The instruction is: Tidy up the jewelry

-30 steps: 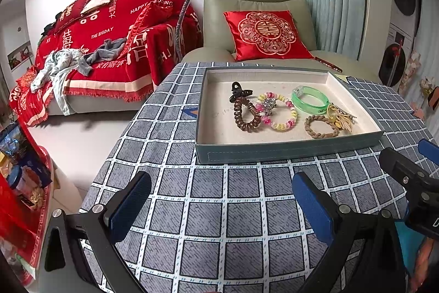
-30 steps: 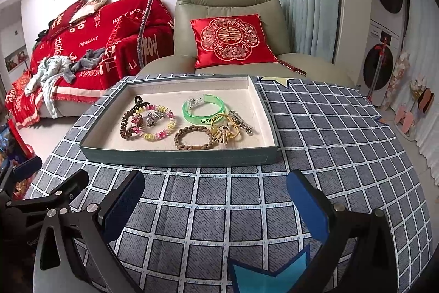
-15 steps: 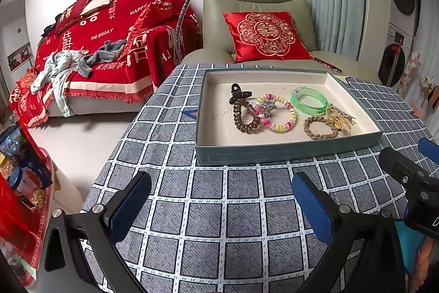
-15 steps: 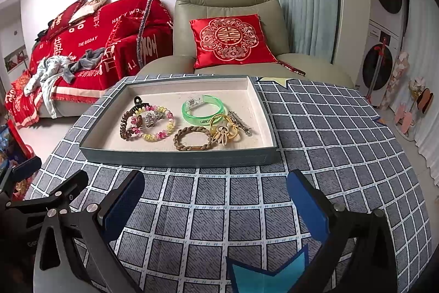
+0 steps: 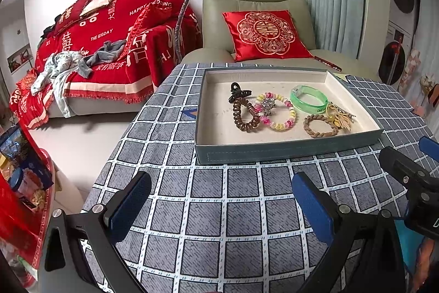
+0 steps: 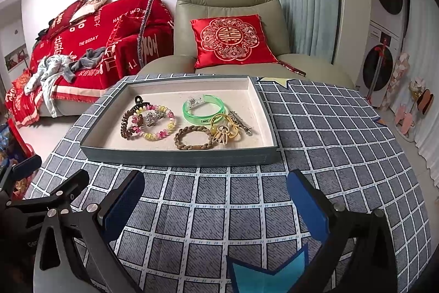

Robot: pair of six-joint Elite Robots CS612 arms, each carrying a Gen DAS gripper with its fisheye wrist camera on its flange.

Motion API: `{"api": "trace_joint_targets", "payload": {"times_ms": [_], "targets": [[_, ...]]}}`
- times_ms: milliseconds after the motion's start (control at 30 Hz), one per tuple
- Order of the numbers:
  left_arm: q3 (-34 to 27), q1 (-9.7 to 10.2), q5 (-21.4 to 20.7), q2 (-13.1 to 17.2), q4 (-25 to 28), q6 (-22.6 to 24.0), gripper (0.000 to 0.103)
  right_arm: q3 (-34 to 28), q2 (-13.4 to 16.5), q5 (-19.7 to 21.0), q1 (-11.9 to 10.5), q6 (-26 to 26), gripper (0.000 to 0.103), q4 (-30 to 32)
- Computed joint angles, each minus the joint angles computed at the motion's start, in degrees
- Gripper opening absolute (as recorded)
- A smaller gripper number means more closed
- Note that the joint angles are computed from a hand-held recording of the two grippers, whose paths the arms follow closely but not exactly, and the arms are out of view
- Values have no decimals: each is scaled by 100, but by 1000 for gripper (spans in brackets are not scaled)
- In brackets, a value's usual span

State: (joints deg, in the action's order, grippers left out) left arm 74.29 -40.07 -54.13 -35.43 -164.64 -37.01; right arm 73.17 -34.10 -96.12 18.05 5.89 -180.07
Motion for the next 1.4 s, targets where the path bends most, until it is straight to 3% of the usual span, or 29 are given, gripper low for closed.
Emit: {"api": "trace_joint_targets", "payload": {"times_ms": [1400], "targets": [[27,20,-97,-10,11,-84,103,27,-18,1,10,16,103,29]]}}
